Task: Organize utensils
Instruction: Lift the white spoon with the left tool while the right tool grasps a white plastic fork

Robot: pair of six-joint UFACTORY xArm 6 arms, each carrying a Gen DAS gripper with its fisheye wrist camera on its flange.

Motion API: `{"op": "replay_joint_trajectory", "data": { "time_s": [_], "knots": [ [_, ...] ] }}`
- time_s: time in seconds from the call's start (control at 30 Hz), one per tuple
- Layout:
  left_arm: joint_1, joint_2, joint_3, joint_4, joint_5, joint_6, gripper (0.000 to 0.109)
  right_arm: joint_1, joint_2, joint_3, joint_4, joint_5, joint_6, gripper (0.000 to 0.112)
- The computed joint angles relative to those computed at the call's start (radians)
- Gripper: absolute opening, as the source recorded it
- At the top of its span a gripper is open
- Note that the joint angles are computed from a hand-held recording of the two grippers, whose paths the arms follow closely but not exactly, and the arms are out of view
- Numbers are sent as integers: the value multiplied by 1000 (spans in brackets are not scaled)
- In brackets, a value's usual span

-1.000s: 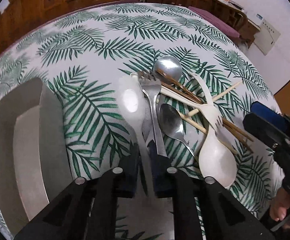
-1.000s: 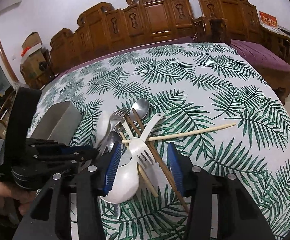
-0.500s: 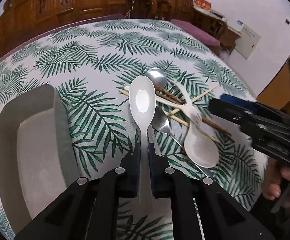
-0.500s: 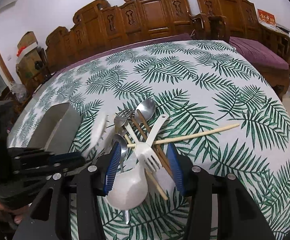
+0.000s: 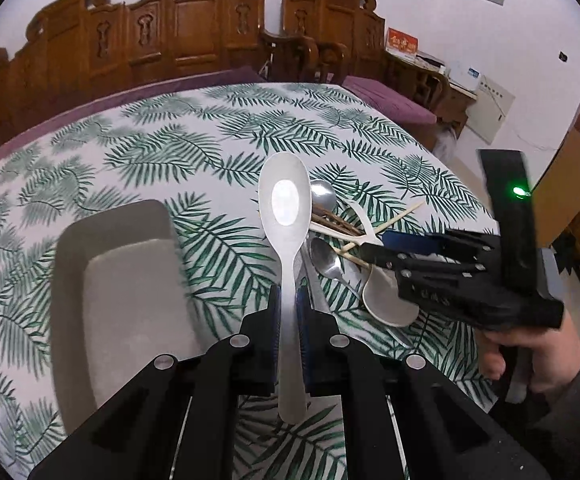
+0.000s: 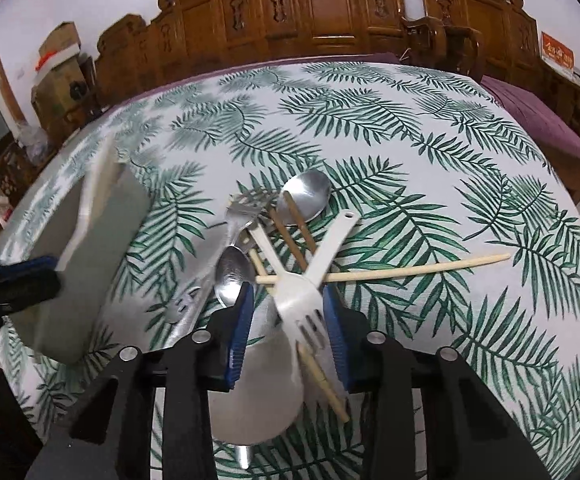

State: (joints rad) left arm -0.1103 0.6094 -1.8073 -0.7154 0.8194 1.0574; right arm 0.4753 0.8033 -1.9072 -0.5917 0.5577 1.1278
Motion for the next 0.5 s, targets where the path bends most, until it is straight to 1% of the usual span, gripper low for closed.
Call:
{"op": "replay_joint_trajectory", "data": {
  "time_s": [0.03, 0.17, 0.37, 0.4, 0.5],
  "knots": [
    [3, -15, 20, -4, -15, 10, 7, -2, 2, -1, 3, 3, -1, 35],
    [21, -54, 66, -40, -33, 44, 7, -3, 8, -12, 9, 17, -9, 32],
    [42, -102, 121, -90, -37, 90, 7, 4, 8, -10, -12, 37, 8, 33],
    [43, -106, 126, -95, -36, 93, 7, 6, 10, -11, -14, 42, 7, 35],
    [47, -103, 122, -105, -23, 100, 7, 13, 29, -37, -17, 71, -18, 35]
  ]
}}
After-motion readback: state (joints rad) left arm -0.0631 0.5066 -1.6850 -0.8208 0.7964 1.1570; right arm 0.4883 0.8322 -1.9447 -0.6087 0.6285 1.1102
